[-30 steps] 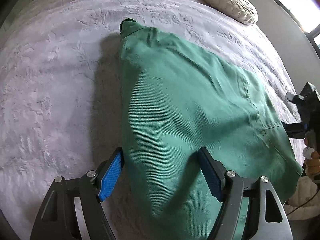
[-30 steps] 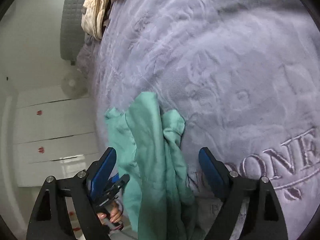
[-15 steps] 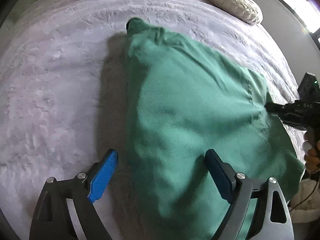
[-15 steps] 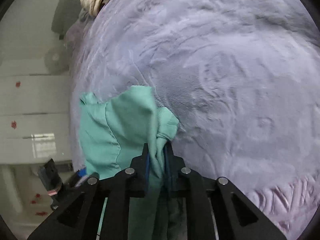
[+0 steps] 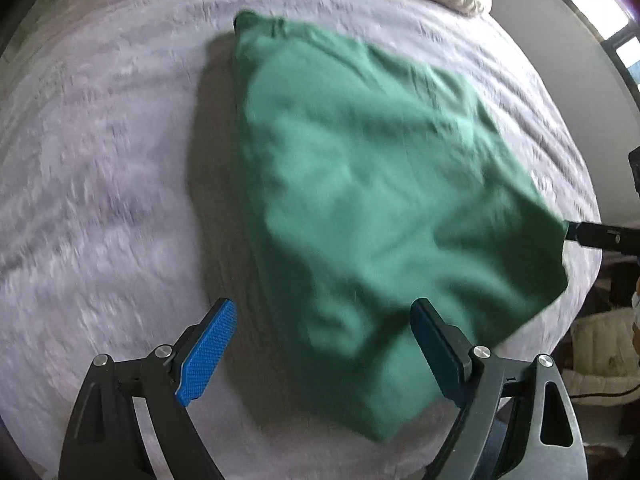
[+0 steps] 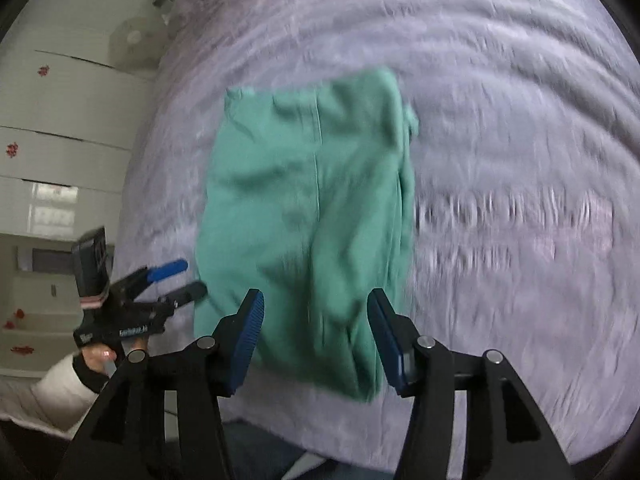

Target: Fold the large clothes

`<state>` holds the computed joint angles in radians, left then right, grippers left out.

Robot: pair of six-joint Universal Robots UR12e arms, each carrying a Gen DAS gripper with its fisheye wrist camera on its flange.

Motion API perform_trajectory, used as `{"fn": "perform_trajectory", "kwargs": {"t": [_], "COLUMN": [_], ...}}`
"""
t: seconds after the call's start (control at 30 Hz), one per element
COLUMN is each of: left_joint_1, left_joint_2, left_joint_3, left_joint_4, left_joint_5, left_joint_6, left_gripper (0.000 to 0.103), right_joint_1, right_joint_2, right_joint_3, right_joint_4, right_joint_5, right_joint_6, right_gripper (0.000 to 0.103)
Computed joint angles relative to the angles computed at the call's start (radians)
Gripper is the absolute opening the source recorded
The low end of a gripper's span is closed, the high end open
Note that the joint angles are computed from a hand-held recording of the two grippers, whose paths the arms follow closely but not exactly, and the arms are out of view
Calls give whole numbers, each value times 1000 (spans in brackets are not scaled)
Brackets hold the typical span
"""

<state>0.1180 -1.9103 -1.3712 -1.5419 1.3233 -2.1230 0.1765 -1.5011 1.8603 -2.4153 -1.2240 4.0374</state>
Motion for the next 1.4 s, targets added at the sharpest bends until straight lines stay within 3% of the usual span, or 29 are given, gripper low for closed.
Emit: {"fn": "perform_trajectory", "kwargs": {"t": [0.03,0.07,0.1,0.33,0.5,0.67,0.77,0.87,0.93,1.03,1.23,1.4], "left_joint_1": [1,3,6,29,32,35,32,34,33,31,32,30], "left_joint_2": [6,15,21,24,37,36,40,41,43,51,56,58], "left_joint_3": [-16,-41,-55,-68,-98,-97,-102,-102,-103,-113,-116,-118], "left_joint_4": [17,45,59,36,76,75,77,76,82,95,102,112], "left_joint_5": [19,41,47,31,39,42,46,50,55,63,76,96], "left_joint_6": [10,32,45,51,56,28,7,-4,-11,-18,-39,-53], "left_gripper": [89,89,90,90,90,90,90,90,90,90,90,90], "right_joint_1": [4,6,14,13,27,42,62,79,88,92,101,100], "right_joint_2": [-4,-4,-19,-39,-53,-67,-72,-73,-59,-17,32,31], "right_joint_3": [12,25,44,178,221,156,95,77,56,11,-18,3], "right_joint_4": [3,2,4,-134,-172,-23,78,11,-5,65,189,172], "right_joint_5": [14,34,42,44,25,-10,-90,-144,-142,-107,-92,-79], "right_joint_6": [19,46,85,375,440,375,334,330,299,213,190,208], "right_gripper": [47,23,10,8,8,8,8,8,9,8,8,6]}}
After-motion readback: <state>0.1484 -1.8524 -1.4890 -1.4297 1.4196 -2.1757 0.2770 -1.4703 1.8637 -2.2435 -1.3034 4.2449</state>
